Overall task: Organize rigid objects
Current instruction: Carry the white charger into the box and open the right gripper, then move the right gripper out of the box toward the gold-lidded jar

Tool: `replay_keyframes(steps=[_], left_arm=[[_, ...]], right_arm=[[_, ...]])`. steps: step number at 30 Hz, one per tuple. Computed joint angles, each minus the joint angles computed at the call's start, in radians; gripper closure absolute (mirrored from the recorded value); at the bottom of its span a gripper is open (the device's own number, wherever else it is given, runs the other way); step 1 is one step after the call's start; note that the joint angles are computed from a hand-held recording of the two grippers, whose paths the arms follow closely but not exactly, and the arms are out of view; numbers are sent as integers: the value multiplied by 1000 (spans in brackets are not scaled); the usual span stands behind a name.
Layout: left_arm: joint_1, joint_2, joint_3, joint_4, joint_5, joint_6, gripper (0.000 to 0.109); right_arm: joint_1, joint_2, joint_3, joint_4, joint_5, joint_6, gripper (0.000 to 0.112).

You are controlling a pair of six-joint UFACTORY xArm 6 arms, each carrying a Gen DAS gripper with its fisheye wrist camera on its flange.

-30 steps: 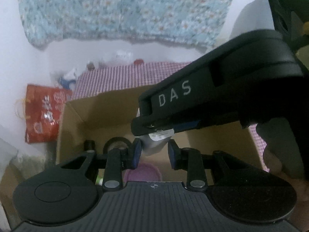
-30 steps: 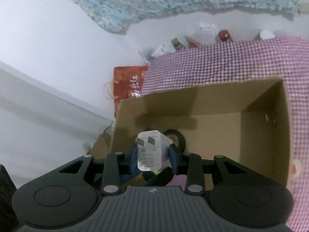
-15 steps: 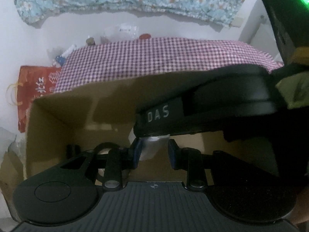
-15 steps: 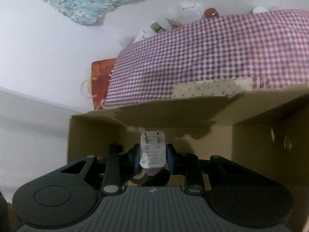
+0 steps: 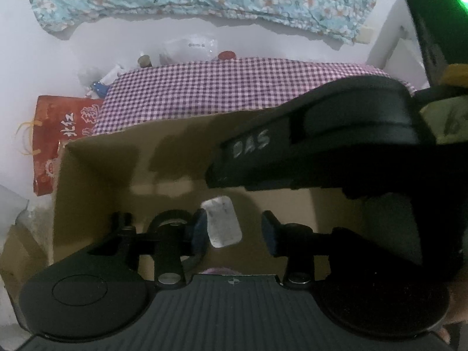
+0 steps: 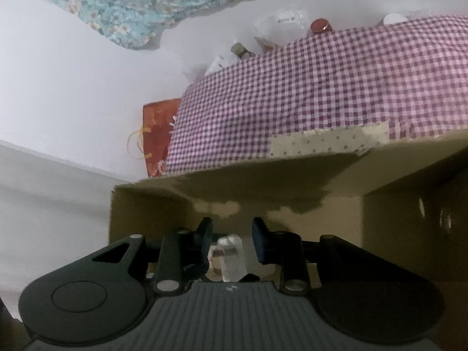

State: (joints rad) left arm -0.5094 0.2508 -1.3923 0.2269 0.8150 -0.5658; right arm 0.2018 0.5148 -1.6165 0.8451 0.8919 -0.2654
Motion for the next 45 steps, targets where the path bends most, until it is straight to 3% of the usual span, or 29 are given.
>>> replay_keyframes(steps=[11,21,29,33,36,45], left_arm=[[-16,-177,122,-32,-56,-22,64],[-93,-508,410,-10,-170,-78,62],[-175,-754,680,4,-181,-104,60],[-216,-825,787,-14,-184,-86,59],[-231,-845,842,-17,-200,-92,58],[-256,-859,904,45,-211,-150,47]], right_arm=[[-51,-248,216,115,-21,-78,80],[-111,-817,730,280,-93,-234,77],[-31,-1205,1158,327,-240,-144,74],[44,-1289,1288,299,-308,-43,74],[125,-1302,1336,175,-379,76,74],[187,-1307,1365,107,-401,141,65]])
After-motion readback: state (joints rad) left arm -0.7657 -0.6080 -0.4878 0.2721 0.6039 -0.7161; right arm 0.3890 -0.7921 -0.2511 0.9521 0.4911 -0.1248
